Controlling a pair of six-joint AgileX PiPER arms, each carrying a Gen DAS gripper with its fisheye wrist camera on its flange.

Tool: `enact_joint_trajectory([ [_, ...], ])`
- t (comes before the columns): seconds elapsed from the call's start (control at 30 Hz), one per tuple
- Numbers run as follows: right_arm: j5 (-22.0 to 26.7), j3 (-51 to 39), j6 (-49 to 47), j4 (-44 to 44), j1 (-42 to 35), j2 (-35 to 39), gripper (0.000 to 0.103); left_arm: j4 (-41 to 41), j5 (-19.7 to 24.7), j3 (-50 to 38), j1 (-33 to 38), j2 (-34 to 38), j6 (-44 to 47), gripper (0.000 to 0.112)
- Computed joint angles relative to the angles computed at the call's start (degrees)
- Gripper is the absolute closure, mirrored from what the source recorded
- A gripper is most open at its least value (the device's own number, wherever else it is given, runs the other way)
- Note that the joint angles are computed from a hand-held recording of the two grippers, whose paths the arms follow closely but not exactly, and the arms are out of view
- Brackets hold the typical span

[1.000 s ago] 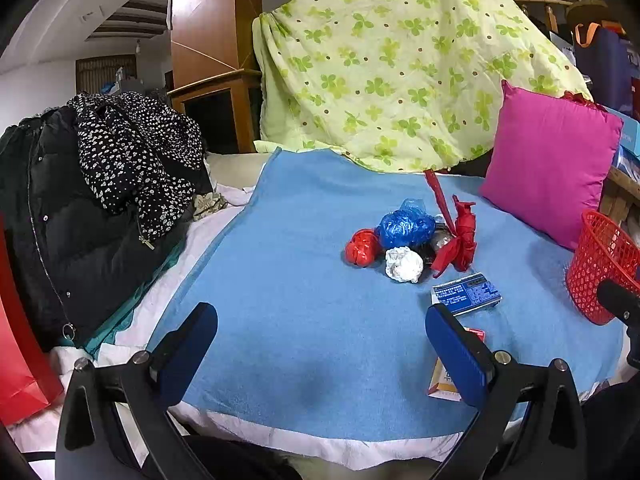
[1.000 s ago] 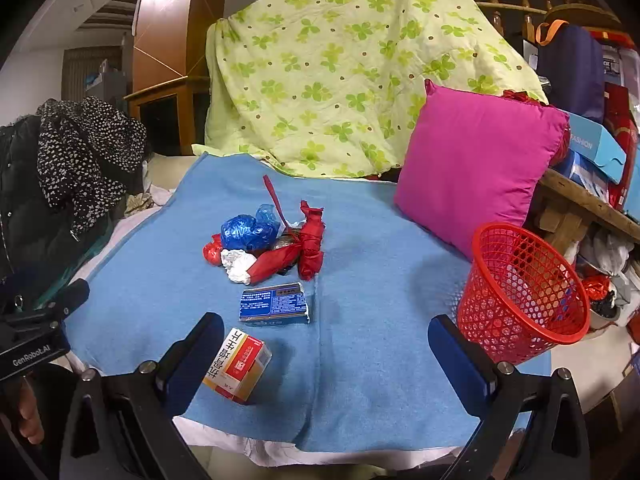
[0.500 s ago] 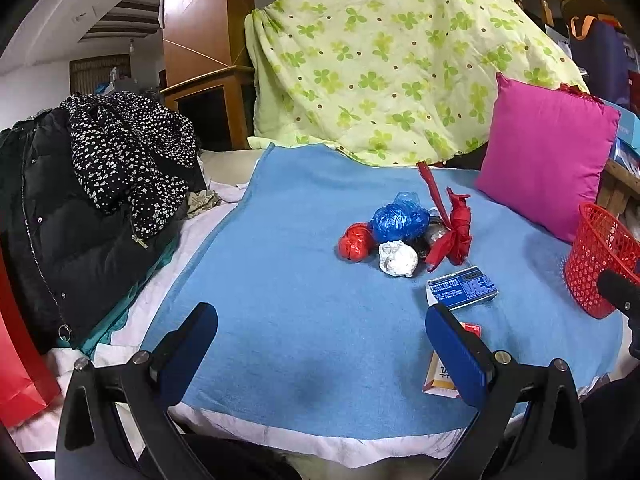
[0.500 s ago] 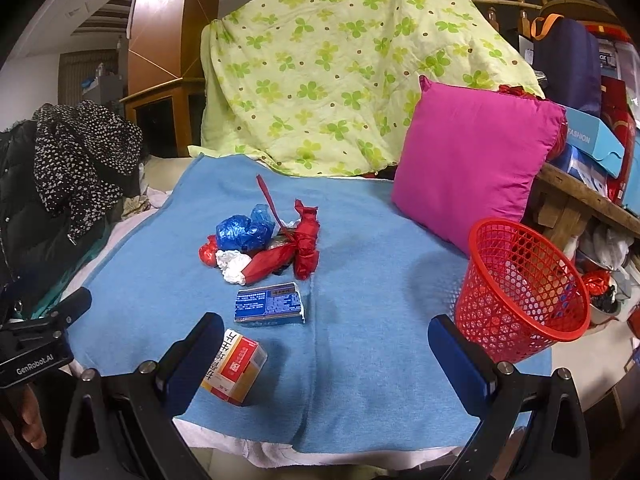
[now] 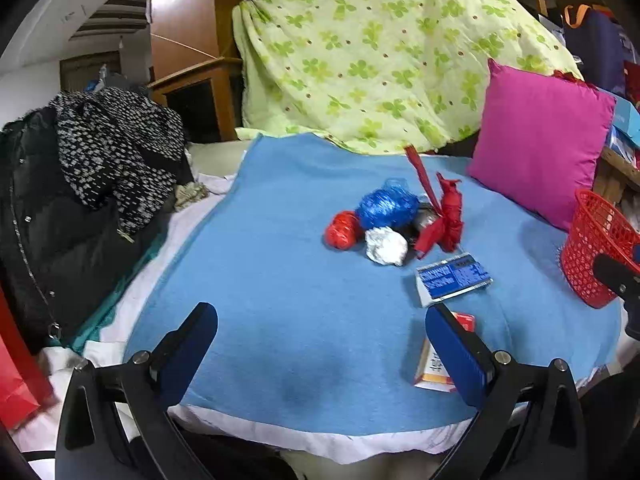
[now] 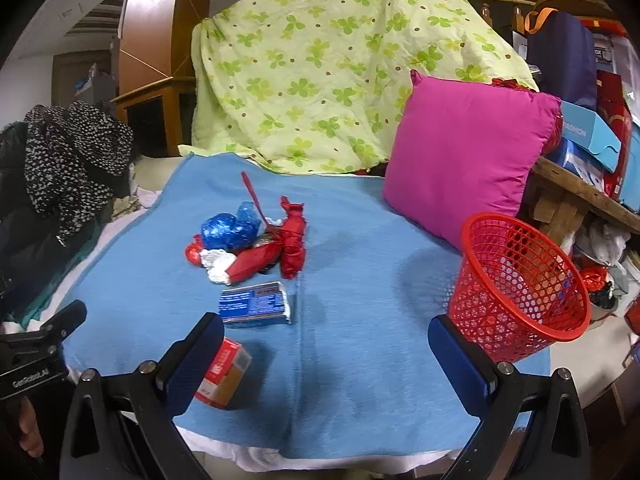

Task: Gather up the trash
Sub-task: 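Move left tool toward the white-red medicine box while right tool approaches the blue box, then close the left gripper on the white-red medicine box and lift it, then grasp the blue card box with the right gripper and lift it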

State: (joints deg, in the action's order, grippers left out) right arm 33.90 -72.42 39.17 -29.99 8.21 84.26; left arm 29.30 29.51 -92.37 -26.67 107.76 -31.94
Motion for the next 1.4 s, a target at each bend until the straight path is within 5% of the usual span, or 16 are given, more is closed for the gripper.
enact_joint_trajectory([
  [0.4,-9.5,1.8,1.3,0.8,-7.6,4.8,0.0,-22.9,3.5,-10.2,-1.9,12.4,19.6,0.009],
  [0.6,-10.4,0.4,-6.2,10.0,-11.2,8.1,0.0,-24.0,3.9,-15.1,-4.0,18.6,21.5,0.009],
  [0.77,-9.2,-2.1,-20.4,27.7,-14.3,10.1,0.0,-22.9,5.5,-19.4,-4.4,23.1,21.8,0.01],
  [0.83,-8.1,-3.4,-26.9,35.8,-14.9,11.3,0.0,-25.0,4.6,-19.0,-3.7,23.4,24.0,0.02],
  [0.93,-5.0,-6.9,-33.6,44.6,-14.7,14.1,0.0,-36.9,7.7,-21.4,-1.2,24.9,34.7,0.063],
  [1.13,7.5,-21.6,-36.9,59.3,-14.0,25.3,0.0,-43.5,7.9,-20.7,2.4,23.1,39.4,0.063],
  [1.4,23.0,-49.3,-13.8,54.7,-11.7,44.3,0.0,-34.0,6.3,-23.5,6.3,20.6,34.1,0.063],
])
